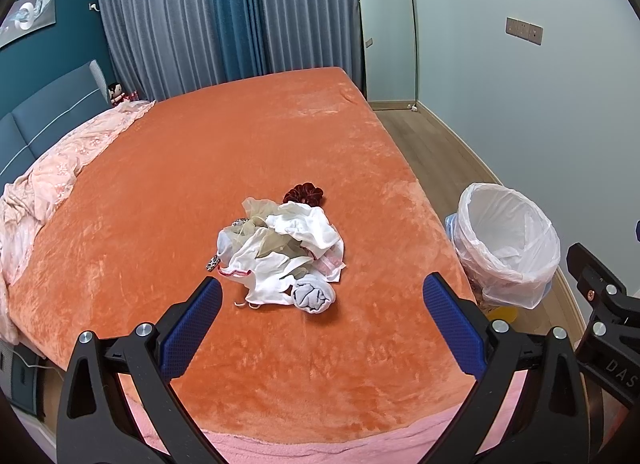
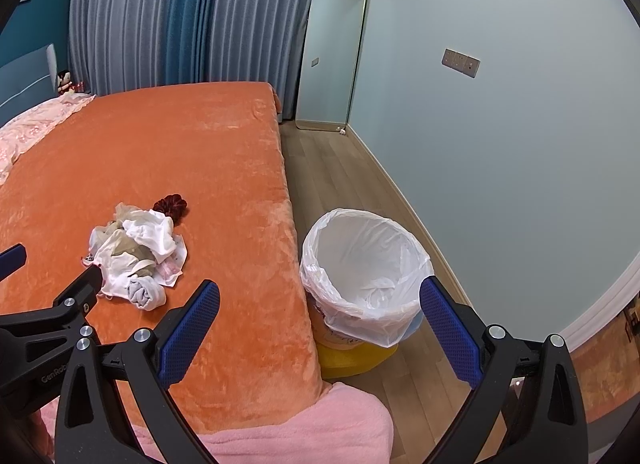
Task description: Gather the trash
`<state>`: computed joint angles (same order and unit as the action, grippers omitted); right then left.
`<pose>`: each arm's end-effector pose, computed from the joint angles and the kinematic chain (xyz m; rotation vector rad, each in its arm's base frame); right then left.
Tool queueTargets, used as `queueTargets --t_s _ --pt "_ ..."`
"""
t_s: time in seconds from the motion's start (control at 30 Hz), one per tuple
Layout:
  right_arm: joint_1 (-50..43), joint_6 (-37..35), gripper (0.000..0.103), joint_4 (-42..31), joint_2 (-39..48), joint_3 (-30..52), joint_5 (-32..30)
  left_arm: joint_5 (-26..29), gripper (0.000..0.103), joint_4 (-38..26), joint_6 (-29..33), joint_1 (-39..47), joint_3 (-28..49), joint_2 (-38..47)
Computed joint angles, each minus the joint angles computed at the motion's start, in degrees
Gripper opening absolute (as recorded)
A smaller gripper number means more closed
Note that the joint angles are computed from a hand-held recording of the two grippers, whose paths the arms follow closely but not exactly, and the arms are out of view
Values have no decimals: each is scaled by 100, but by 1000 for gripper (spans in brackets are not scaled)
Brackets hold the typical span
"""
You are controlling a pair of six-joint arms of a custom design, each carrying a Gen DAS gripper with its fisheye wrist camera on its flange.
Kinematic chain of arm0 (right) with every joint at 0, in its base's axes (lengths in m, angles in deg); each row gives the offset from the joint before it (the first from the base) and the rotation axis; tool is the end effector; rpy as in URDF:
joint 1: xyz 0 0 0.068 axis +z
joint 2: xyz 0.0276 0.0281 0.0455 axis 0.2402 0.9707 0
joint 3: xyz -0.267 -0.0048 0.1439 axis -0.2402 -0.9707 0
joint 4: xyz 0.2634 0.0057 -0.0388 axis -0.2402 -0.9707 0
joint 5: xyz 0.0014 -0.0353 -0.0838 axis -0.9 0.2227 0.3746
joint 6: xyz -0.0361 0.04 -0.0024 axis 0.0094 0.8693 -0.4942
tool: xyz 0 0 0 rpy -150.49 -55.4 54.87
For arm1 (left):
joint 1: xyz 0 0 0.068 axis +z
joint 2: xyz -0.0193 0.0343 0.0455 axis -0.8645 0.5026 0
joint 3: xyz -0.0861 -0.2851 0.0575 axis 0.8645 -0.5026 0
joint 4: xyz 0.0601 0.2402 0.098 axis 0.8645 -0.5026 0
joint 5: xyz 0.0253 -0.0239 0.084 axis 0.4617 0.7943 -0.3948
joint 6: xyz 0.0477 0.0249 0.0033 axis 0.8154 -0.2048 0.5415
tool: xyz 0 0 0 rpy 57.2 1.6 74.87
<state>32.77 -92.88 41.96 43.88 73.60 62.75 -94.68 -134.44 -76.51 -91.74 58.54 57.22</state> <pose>0.2446 0.0804 0.4176 -0.5151 2.2122 -0.0135 0.1713 -0.0793 0.3992 -0.5590 2.2950 0.3352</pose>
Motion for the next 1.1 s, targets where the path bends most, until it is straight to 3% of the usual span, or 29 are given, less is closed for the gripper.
queueTargets --t_s 0.9,1.1 --pt "-29 -38 95 -25 71 167 0 -35 96 -35 9 -16 176 89" --pt "-41 -42 95 -28 93 199 -6 -43 96 -208 36 -18 677 393"
